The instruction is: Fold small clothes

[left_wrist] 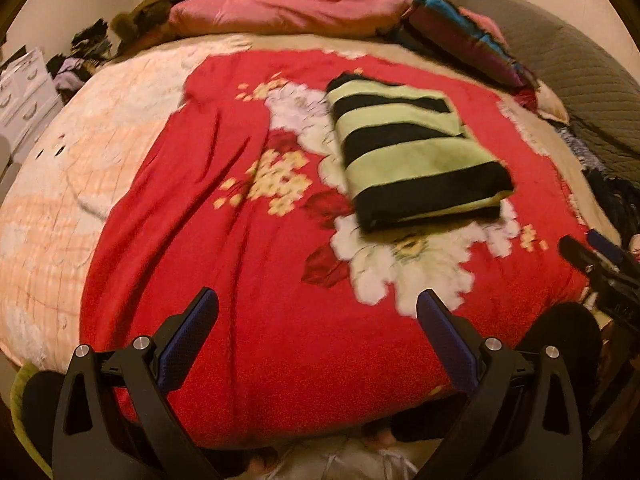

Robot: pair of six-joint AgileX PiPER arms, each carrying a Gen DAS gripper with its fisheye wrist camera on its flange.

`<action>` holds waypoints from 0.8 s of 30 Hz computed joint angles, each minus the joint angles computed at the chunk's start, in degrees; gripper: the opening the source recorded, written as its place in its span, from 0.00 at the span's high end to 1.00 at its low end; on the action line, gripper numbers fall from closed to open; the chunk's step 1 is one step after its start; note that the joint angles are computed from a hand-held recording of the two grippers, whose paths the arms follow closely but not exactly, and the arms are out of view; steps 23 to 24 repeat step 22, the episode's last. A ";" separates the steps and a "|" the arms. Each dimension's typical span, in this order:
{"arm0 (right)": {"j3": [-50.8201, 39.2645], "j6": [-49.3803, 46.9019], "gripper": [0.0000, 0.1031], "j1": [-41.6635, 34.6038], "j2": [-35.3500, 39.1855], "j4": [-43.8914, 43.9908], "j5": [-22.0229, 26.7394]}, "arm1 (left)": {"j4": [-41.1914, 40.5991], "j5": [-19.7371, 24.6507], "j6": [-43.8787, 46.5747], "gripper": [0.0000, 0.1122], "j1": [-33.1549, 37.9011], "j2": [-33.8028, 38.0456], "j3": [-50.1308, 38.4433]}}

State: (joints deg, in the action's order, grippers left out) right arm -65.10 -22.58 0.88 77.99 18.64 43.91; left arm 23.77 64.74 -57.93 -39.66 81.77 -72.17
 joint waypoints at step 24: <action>-59.04 16.69 0.09 -20.48 50.12 -8.58 10.88 | 5.62 -6.56 17.35 0.12 67.20 24.73 -19.42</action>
